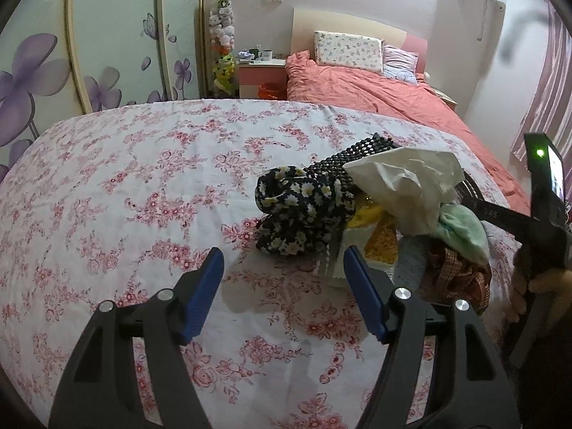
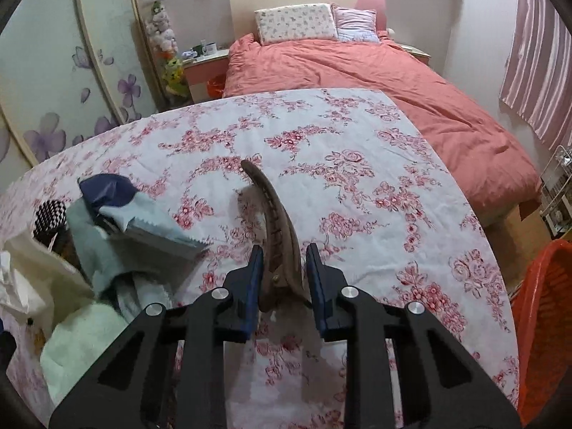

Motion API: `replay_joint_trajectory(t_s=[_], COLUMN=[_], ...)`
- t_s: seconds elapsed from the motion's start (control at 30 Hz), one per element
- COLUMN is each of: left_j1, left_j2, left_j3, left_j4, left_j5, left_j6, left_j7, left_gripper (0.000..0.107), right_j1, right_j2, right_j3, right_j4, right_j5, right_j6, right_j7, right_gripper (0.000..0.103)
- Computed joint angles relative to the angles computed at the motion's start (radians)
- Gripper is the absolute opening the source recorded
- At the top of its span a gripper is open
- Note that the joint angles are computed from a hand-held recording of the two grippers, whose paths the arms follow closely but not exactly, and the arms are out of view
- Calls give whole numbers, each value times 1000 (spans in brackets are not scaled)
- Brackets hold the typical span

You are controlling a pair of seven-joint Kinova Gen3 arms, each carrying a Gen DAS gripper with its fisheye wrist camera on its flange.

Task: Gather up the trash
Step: 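Grasp the black hair clip with the right tool, then grasp the floral scrunchie with the left tool while the right tool holds the hair clip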

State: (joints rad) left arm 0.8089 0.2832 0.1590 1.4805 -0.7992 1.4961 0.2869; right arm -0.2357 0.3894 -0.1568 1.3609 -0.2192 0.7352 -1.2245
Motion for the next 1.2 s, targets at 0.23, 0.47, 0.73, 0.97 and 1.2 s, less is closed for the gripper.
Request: replay_joint_trajectory(t_s=[0.23,0.47,0.73,0.97,1.2], left_j1=[-43,-75,-121,-74,-11], left_j2=[-7,22,-13,-21,-19], left_j3=[-12,-32,-52,-25,-2], left_j4=[13,-13,57,24,-50], left_j5=[13,16,40,-19,-71], left_j6=[-58,-90,-202,-102,27], left_j7=[-11,-53,-50,-34,-22], left_gripper=[69,71,24,17,17], right_j1=[98,132,157,205,243], right_j2=[-57,-62,-67,-111,-182], right_j3=[-18,3,-2,-5,14], right_j4=[72,77,84,118,174], right_j5=[-99,-145,-183,-265,-368], right_j6=[-5,27,41,51,59], right_j7=[93,128,170,247,362], right_gripper=[25,25,25,25,24])
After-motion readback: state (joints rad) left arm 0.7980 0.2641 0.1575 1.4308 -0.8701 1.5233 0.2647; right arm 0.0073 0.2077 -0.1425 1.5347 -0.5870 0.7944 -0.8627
